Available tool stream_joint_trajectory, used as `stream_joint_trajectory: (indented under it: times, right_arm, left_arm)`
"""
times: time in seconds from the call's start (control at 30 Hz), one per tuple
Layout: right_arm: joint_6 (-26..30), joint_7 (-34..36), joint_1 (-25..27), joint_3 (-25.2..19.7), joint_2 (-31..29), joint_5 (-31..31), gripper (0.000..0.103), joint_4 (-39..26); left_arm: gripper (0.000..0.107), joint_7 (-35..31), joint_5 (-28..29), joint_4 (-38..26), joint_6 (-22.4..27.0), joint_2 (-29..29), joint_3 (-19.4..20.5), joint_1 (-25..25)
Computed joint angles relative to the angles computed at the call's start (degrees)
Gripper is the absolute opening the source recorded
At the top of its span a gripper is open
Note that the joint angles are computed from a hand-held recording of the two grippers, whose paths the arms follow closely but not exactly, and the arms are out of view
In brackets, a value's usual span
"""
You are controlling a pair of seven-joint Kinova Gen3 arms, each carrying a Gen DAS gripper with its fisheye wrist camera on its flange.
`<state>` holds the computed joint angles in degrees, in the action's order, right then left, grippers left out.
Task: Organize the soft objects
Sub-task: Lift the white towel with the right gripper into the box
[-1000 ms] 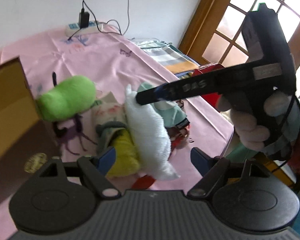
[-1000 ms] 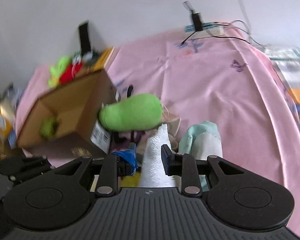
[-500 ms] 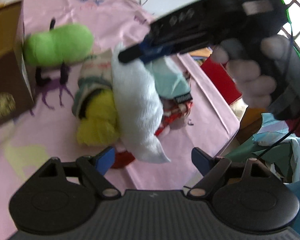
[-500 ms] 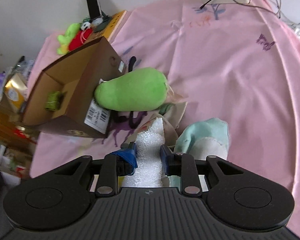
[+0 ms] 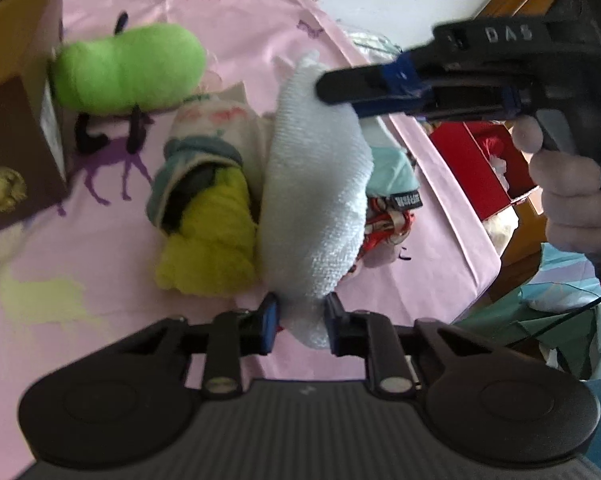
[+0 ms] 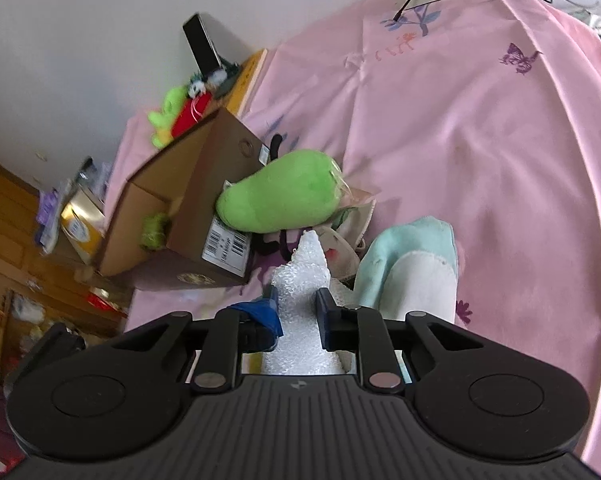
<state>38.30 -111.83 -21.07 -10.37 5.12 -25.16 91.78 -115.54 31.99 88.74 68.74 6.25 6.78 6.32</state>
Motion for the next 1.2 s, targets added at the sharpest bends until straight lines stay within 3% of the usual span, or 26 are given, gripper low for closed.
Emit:
stream_joint_trajectory:
  times: [0.1,0.3,0.43,0.53,0.63,0.73,0.9,0.93,1.07,1.2]
  right_arm:
    - [-2.94,4.73,2.68,-0.88,-1.61,-6.99,0.000,3.29]
    - [-8.05,15.59,18.61,-14.80,-3.52,-20.97,0.000,7.84]
    - [-9.83,24.63,28.78,-24.24,-3.46,-30.29,0.000,8.47]
    - [-11.75,31.62,29.02,-25.41,-2.02,-37.28,0.000,7.74]
    - [-13.29,38.41,21.68,-19.67,0.62,-43.95,0.000,5.31]
    - [-15.24,39.22,13.72,-14.10,4.18,-44.55,0.000,0.47]
    - [-17.19,28.31,0.45,-4.76,11.24,-34.85,0.000,-11.03]
    - [-16.41,25.98,-2.20,-2.19,12.88,-33.15,0.000,-13.63]
    - [-11.70,16.66,-11.84,8.43,19.36,-27.02,0.000,-24.03]
    - [-6.33,7.34,-19.10,19.05,26.27,-25.30,0.000,-34.20]
  left_arm:
    - [0.019,-0.58,-0.50,-0.35,0.11,-1.72,-0.38,-0.28]
    - [0.019,-0.85,-1.46,-1.93,-0.53,-5.01,-1.97,-0.95]
    - [0.019,0.42,-4.16,-2.64,-4.27,-7.18,-2.59,-1.11]
    - [0.019,1.38,-6.23,-4.42,-6.52,-7.68,-3.44,-1.75]
    - [0.019,1.79,-8.51,-6.64,-8.33,-7.46,-4.24,-2.68]
    - [0.019,0.32,-9.49,-8.88,-9.60,-6.47,-5.36,-4.31]
    - [0.016,-3.16,-9.65,-14.67,-8.64,-1.92,-6.80,-8.56]
    - [0.011,-3.89,-9.46,-16.28,-8.05,-0.36,-6.83,-9.61]
    - [0.010,-7.01,-9.10,-22.92,-3.73,5.46,-6.30,-14.34]
    - [0.010,-9.46,-10.40,-28.50,-0.77,11.17,-5.23,-17.51]
